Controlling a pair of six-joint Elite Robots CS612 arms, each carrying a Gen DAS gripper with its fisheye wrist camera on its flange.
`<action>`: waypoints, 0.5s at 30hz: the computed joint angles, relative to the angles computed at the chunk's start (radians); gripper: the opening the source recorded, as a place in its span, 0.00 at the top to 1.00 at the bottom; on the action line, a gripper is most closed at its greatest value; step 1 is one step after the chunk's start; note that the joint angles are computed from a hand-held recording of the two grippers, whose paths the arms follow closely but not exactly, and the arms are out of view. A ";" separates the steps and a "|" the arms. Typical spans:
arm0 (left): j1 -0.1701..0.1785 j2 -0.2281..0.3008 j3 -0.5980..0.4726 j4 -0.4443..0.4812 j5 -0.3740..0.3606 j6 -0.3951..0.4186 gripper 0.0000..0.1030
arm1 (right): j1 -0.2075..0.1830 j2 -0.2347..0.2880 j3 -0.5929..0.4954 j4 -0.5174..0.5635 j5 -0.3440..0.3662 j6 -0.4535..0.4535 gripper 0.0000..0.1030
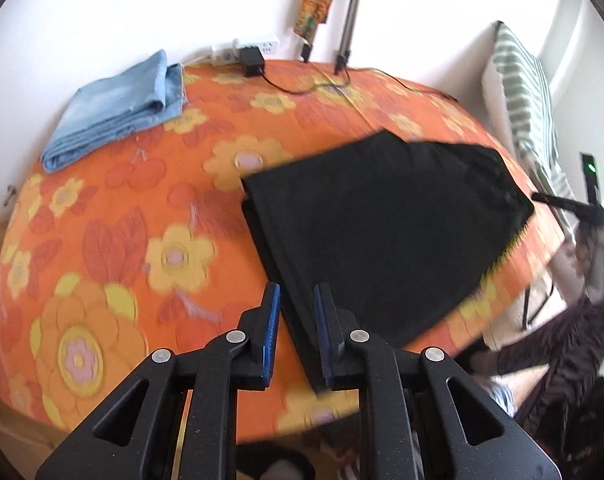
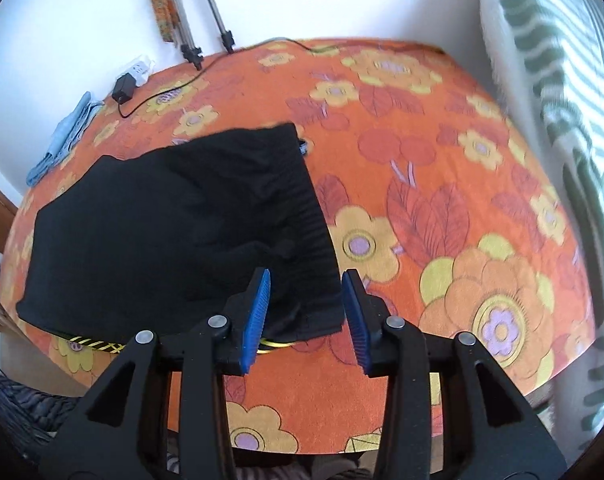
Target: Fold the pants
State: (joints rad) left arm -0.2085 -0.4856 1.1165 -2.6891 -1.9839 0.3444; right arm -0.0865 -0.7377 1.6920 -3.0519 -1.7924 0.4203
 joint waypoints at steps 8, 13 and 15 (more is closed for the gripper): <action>-0.003 0.146 -0.253 0.061 -0.012 -0.172 0.69 | 0.025 0.028 -0.050 -0.087 0.135 -0.146 0.61; -0.004 0.190 -0.345 0.116 -0.006 -0.213 0.69 | 0.071 0.066 -0.136 -0.066 0.291 -0.330 0.61; -0.002 0.201 -0.369 0.125 -0.018 -0.227 0.69 | 0.093 0.089 -0.183 -0.035 0.340 -0.393 0.61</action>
